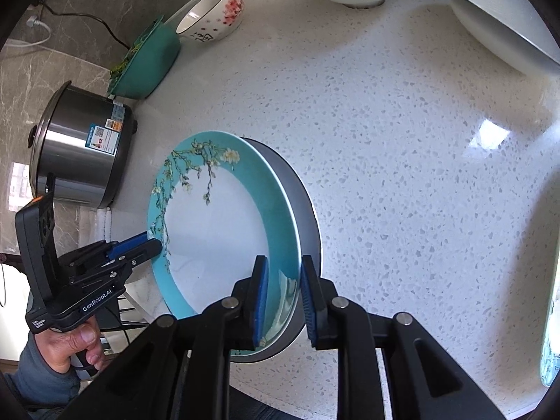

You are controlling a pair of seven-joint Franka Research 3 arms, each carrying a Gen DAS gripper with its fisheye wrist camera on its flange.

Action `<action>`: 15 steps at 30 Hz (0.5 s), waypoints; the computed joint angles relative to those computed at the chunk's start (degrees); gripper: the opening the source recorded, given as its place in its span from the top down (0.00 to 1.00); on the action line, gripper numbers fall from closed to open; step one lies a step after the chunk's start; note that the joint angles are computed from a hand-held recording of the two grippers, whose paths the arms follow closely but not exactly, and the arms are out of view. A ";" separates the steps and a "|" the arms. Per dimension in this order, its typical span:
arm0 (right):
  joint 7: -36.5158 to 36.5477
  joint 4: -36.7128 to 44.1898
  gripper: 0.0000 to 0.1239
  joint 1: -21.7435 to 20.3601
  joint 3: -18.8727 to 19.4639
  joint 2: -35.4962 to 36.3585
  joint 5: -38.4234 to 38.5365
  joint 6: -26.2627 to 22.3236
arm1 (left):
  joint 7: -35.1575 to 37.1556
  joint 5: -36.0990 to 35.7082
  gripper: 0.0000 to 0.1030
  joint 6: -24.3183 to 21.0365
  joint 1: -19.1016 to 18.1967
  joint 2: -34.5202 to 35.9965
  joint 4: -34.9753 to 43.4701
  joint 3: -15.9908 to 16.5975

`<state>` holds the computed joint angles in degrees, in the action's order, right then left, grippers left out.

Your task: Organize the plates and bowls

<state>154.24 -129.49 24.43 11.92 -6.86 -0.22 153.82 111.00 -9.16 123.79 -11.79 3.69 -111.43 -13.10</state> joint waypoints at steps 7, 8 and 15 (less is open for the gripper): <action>4.18 2.19 0.79 -0.09 0.88 0.84 -6.03 -3.80 | 1.10 0.08 0.80 2.82 -0.47 -0.65 -1.64 -0.21; 4.51 2.27 0.78 0.05 0.80 0.93 -6.26 -3.74 | 1.32 -0.13 0.80 3.04 -0.48 -0.62 -1.69 -0.21; 7.96 4.89 0.63 0.92 1.00 2.16 -10.68 -7.33 | 5.39 -3.35 0.80 5.55 0.12 -3.41 -4.64 0.56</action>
